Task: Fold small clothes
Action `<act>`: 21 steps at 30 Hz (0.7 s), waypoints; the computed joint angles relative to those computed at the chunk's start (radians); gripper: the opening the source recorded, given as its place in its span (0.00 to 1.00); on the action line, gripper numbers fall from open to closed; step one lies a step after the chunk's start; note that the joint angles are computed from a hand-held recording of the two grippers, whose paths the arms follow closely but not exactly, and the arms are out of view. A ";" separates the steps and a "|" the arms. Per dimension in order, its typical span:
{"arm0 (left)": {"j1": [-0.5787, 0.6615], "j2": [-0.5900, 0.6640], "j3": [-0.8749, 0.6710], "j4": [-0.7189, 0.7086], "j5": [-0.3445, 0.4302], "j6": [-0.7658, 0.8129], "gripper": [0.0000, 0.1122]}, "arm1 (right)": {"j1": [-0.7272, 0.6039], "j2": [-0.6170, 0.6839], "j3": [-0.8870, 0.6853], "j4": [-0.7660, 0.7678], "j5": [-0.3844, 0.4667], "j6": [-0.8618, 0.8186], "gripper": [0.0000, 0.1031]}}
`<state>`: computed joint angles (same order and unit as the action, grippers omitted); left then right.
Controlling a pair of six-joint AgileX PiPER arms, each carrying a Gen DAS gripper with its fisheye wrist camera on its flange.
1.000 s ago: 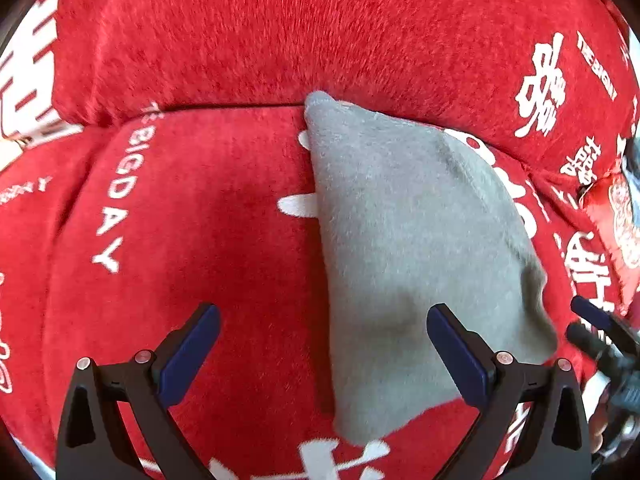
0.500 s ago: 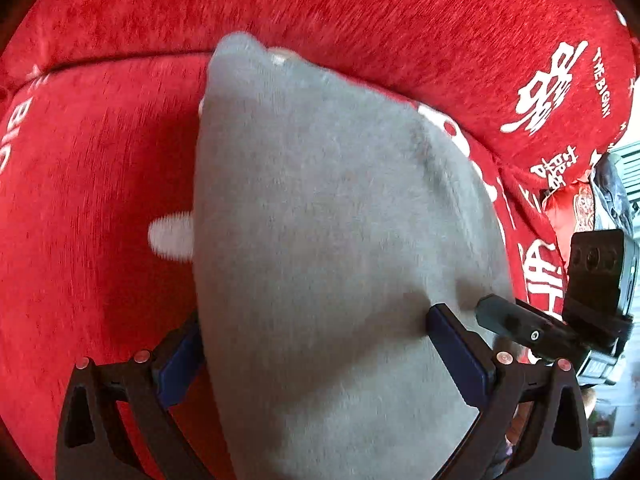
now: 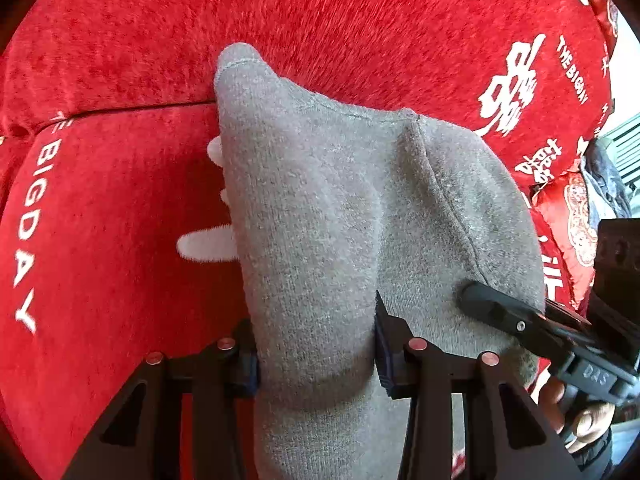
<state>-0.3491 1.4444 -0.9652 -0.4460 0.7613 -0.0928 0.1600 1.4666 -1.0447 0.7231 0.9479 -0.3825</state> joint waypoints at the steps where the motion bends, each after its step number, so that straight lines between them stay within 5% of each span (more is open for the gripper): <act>1: 0.005 -0.023 0.008 -0.001 0.011 -0.001 0.39 | 0.015 -0.020 -0.010 -0.024 0.011 0.029 0.33; 8: 0.027 -0.259 0.104 0.033 0.121 -0.058 0.39 | 0.111 -0.200 0.010 -0.111 0.066 0.183 0.33; 21: -0.166 -0.700 0.313 0.277 0.295 -0.408 0.39 | 0.543 -0.454 0.190 -0.333 -0.044 0.635 0.33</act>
<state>-0.5154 0.7448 -0.6521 -0.1690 1.0564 -0.5007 0.7029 1.0127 -0.8550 0.3903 0.9036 0.2520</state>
